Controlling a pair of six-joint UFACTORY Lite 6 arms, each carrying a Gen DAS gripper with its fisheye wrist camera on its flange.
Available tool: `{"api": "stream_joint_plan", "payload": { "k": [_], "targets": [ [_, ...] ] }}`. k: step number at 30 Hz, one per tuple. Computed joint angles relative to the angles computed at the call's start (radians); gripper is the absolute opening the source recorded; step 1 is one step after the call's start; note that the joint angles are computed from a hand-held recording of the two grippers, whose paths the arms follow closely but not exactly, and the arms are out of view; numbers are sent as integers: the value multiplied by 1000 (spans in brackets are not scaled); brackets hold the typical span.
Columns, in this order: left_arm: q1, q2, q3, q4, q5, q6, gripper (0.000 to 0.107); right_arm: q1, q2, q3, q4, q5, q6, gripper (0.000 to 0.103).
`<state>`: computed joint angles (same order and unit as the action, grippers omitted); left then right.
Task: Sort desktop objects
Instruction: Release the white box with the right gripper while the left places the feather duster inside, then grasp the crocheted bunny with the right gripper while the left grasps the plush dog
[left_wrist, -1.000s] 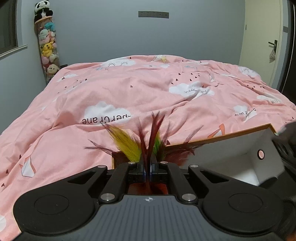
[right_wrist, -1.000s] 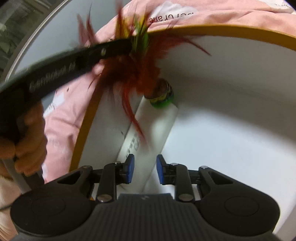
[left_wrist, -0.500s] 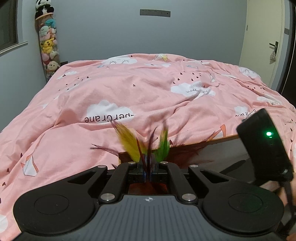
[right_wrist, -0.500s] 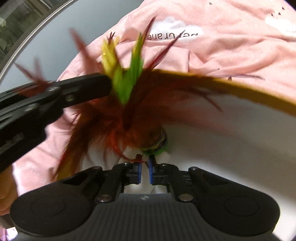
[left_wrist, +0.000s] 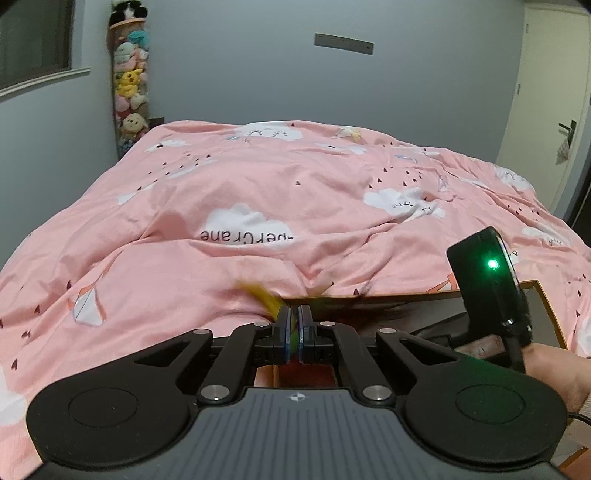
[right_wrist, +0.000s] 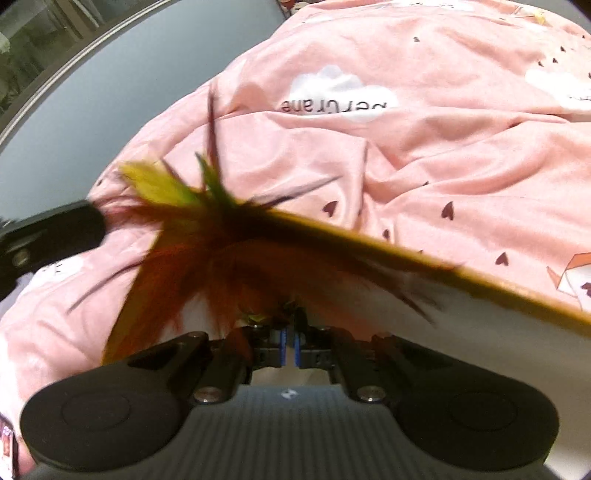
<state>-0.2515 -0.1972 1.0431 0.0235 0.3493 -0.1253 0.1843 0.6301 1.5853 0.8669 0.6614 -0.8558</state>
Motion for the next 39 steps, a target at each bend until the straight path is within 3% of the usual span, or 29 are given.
{"api": "stream_joint_plan", "payload": {
  "k": [6, 10, 13, 16, 19, 23, 27, 33, 35, 39],
  "targets": [
    [30, -79, -62, -29, 33, 3, 3, -24, -17, -18, -24, 31, 15, 10],
    [25, -135, -105, -34, 70, -7, 3, -93, -155, -136, -22, 77, -25, 11],
    [-11, -184, -134, 19, 98, -76, 3, -131, -278, -243, 7, 83, -67, 32],
    [-54, -243, -154, 55, 130, -139, 3, -162, -430, -372, 56, 63, -163, 38],
    [-108, -306, -172, 123, 161, -236, 3, -193, -597, -501, 104, 45, -247, 51],
    [-226, -401, -200, 301, 218, -448, 5, -239, -842, -673, 177, 32, -356, 70],
    [-380, -498, -226, 467, 305, -640, 14, -308, -1066, -819, 242, 54, -427, 83],
    [-713, -603, -254, 693, 534, -928, 21, -498, -1490, -1051, 263, 114, -441, 91],
    [-835, -622, -265, 735, 619, -997, 21, -561, -1574, -1084, 216, 166, -428, 91],
    [-981, -682, -301, 696, 700, -1075, 25, -866, -1630, -1101, 181, 476, -496, 91]
  ]
}}
